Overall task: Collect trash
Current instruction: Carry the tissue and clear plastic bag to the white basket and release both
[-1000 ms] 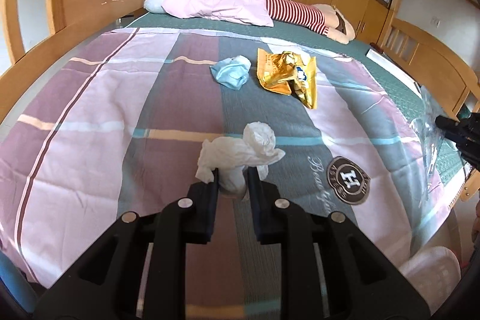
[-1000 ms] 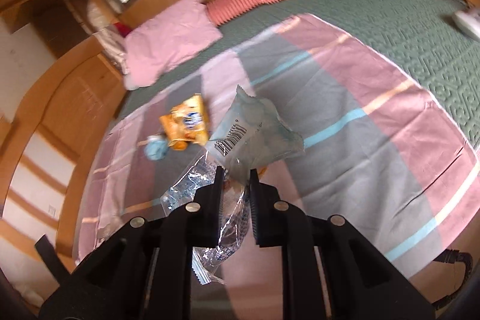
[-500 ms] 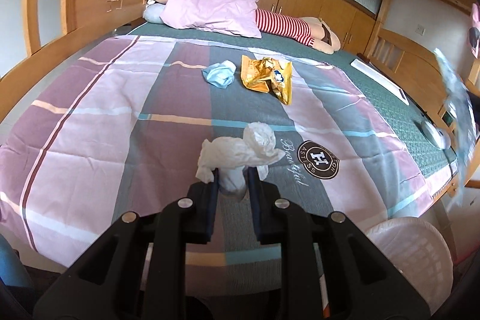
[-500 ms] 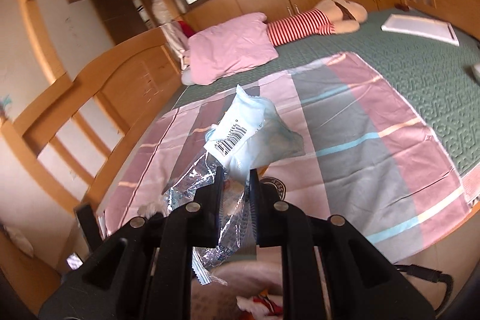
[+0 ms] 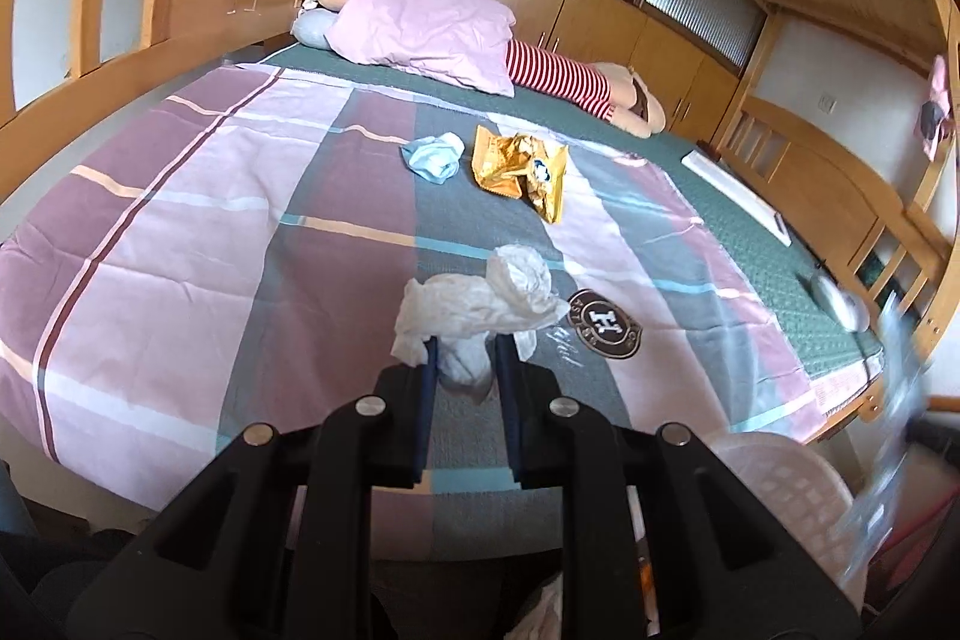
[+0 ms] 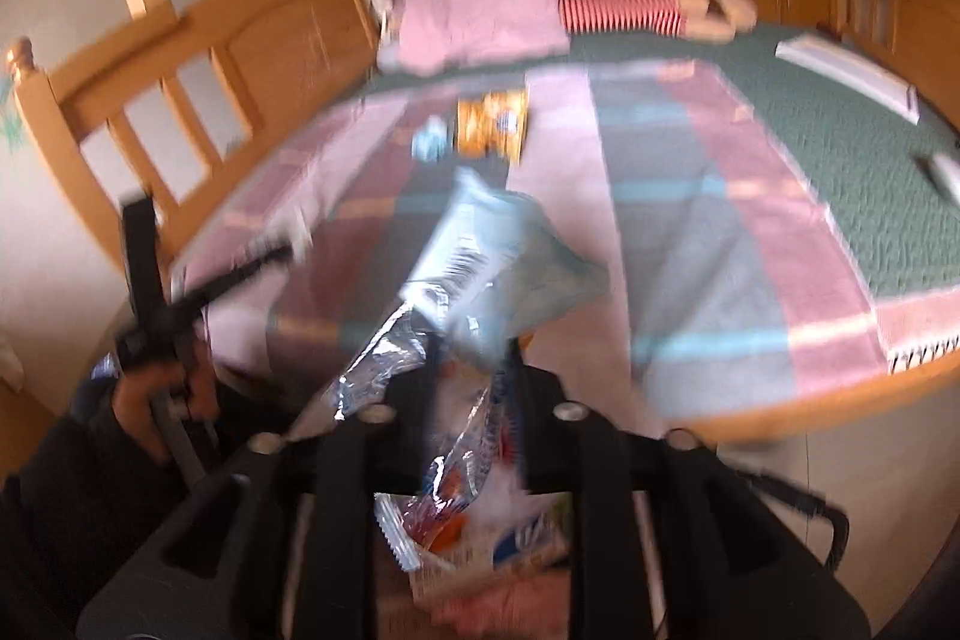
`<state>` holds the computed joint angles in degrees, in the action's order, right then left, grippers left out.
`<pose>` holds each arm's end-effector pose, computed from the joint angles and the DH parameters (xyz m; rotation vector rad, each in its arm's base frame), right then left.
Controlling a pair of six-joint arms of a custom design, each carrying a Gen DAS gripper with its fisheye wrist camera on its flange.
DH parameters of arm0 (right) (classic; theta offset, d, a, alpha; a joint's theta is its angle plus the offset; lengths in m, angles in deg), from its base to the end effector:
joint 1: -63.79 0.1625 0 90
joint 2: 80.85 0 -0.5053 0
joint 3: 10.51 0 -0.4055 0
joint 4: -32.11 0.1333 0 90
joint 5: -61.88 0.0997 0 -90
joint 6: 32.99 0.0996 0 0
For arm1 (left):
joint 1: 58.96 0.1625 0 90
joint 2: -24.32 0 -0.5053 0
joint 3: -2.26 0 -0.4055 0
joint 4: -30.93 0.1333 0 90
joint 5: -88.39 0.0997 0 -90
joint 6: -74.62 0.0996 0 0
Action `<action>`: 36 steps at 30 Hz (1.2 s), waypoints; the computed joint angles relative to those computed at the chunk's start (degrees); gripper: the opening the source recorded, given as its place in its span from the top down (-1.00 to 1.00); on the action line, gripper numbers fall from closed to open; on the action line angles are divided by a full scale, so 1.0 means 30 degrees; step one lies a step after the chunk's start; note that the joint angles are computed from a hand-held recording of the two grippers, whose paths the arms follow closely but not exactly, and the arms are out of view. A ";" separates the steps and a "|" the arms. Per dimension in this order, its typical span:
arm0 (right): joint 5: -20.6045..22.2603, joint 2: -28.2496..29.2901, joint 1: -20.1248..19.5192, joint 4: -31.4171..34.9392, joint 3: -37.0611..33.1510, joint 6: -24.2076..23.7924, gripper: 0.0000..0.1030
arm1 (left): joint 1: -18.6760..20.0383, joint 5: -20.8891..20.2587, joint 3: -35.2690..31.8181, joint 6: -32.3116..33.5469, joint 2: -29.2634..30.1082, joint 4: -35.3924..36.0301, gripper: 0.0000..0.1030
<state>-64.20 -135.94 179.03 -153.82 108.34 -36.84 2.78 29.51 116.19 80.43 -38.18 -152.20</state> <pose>0.3215 -0.5070 0.1981 0.3999 -2.4748 0.8580 -0.1295 -0.6312 0.2963 0.4875 2.5125 -1.0888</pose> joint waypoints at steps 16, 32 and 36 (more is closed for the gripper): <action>-0.1522 -0.0469 0.0667 -0.4633 0.0909 0.0052 -0.36 | -0.1397 -0.5373 0.2046 0.0430 -0.2222 0.3576 0.61; -0.0709 -0.0885 0.0113 -0.4986 0.1497 0.1804 -0.45 | -0.3170 -0.4339 0.3237 0.3118 -0.1402 0.6292 -0.66; -0.0722 -0.0807 0.0108 -0.4907 0.1501 0.1874 -0.47 | -0.2964 -0.4075 0.3090 0.2269 -0.1486 0.6008 -0.70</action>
